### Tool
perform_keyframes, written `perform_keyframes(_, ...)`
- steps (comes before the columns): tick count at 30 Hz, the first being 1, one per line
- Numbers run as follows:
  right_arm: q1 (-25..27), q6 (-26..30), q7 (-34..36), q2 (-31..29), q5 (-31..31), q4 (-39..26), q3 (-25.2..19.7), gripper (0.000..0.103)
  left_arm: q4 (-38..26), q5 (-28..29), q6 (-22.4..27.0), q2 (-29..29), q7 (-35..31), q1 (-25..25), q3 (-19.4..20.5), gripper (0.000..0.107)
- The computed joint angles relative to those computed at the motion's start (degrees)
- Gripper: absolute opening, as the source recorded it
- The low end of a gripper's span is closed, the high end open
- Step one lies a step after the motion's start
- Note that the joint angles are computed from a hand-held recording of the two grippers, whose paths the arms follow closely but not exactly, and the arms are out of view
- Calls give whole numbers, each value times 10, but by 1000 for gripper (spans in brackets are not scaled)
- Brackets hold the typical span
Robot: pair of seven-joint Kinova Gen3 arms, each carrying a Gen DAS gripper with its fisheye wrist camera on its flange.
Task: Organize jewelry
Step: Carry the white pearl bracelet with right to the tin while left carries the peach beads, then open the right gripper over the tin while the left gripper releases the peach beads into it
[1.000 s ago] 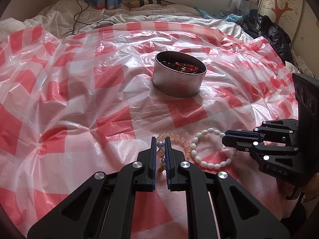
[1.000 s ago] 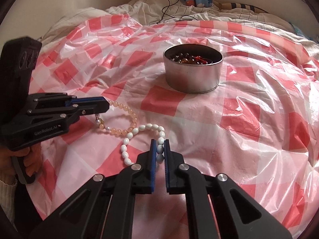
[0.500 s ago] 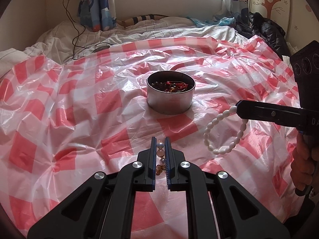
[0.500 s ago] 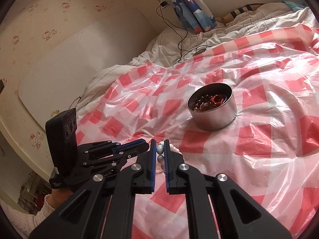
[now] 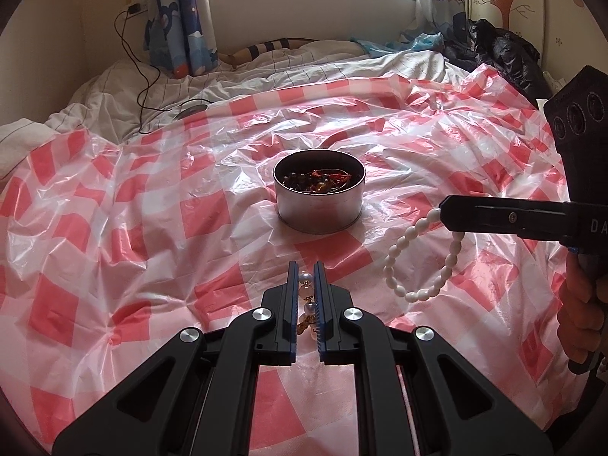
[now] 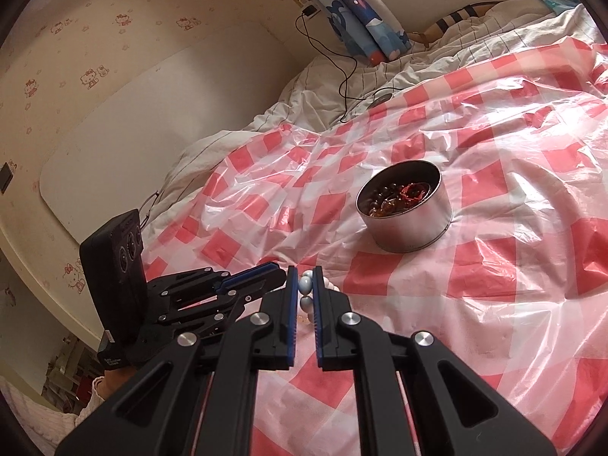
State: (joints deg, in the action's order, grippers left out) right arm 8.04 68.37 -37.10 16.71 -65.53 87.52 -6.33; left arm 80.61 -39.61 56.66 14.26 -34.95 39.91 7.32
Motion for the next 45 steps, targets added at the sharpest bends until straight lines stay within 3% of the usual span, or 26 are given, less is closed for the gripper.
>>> perform_keyframes(4,4,2,-2,3,-4,-2,-1,8,8,10,-20,-9,2,-9,0,7)
perform_keyframes(8,54,-17,-8,8,3,-5,-62,8,37,73,-104,-43,-9,-58,3,7)
perform_keyframes(13,73,-29,-26,19,4,-24,-83,8,45,149,-172,-67,-41,-112,7,7)
perform_keyframes(18,80,-29,-43,28,13,-49,-89,8,-14,205,-165,-43,-112,-140,12,7)
perform_keyframes(26,83,-46,-61,48,7,-88,-95,8,-122,311,-165,52,-210,-169,6,7)
perform_keyframes(31,67,-63,-88,68,28,-123,-98,8,-209,282,-51,144,-182,-122,-63,9)
perform_keyframes(33,65,-75,-102,80,47,-144,-115,8,-211,290,-27,143,-174,-131,-59,14)
perform_keyframes(35,51,-79,-112,91,58,-166,-115,8,-177,274,-41,117,-153,-125,-66,26)
perform_keyframes(37,18,-68,-119,104,43,-189,-82,8,-128,243,-73,84,-119,-108,-79,43)
perform_keyframes(41,-20,-52,-165,136,36,-234,-58,8,-55,212,-115,30,-64,-109,-75,45)
perform_keyframes(44,-92,-79,-218,136,100,-250,14,10,-16,189,-128,1,-20,-109,-66,48)
perform_keyframes(45,-118,-101,-222,131,123,-238,41,26,-8,177,-124,-4,-6,-106,-62,51)
